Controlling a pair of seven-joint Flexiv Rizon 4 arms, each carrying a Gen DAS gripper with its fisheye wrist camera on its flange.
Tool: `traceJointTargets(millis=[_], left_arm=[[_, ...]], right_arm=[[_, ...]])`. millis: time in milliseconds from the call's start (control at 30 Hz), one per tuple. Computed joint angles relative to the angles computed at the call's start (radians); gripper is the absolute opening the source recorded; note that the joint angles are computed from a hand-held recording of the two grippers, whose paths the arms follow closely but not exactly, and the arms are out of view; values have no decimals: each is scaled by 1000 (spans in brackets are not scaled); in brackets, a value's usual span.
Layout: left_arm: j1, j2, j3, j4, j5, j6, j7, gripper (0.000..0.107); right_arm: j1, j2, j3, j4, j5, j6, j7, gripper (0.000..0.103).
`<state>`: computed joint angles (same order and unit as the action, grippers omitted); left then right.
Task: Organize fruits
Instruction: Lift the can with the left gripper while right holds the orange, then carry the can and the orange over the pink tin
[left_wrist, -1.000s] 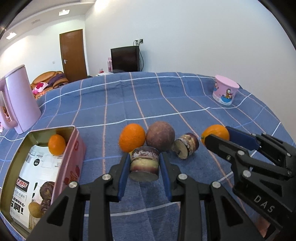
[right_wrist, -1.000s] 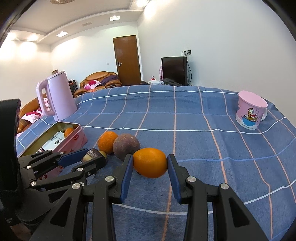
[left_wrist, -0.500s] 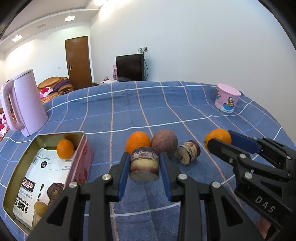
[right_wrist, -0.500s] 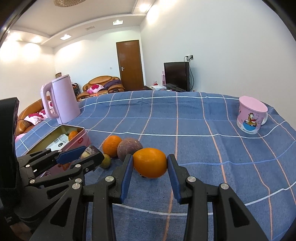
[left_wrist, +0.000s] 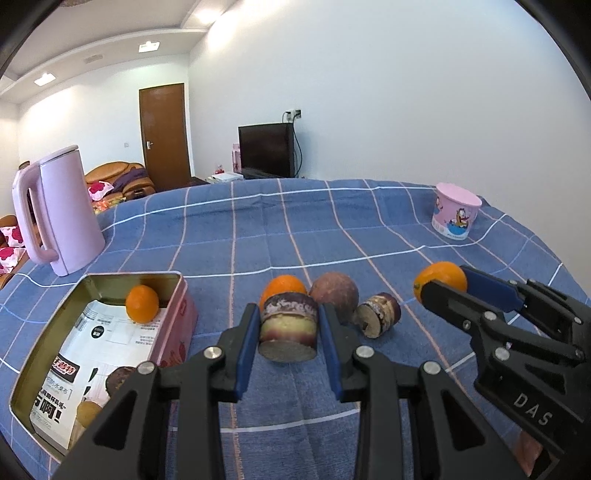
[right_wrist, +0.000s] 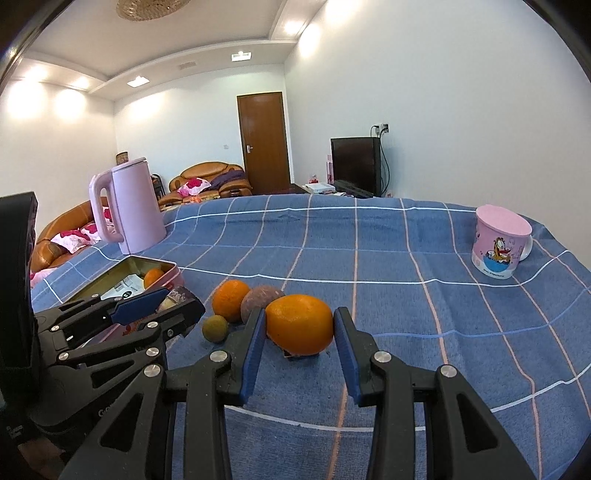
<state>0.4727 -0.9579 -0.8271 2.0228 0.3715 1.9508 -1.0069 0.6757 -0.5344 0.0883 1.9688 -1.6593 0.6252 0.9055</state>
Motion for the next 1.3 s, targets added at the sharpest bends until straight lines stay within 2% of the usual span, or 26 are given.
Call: traceJointTargets(millis=[633, 1300], left_arm=[[1, -9, 30, -8, 94, 101, -89, 34], [-35, 12, 123, -43, 230, 224, -262, 34]], right_arm=[[31, 5, 6, 8, -25, -88, 11, 40], [65, 2, 9, 6, -36, -173, 0, 40]])
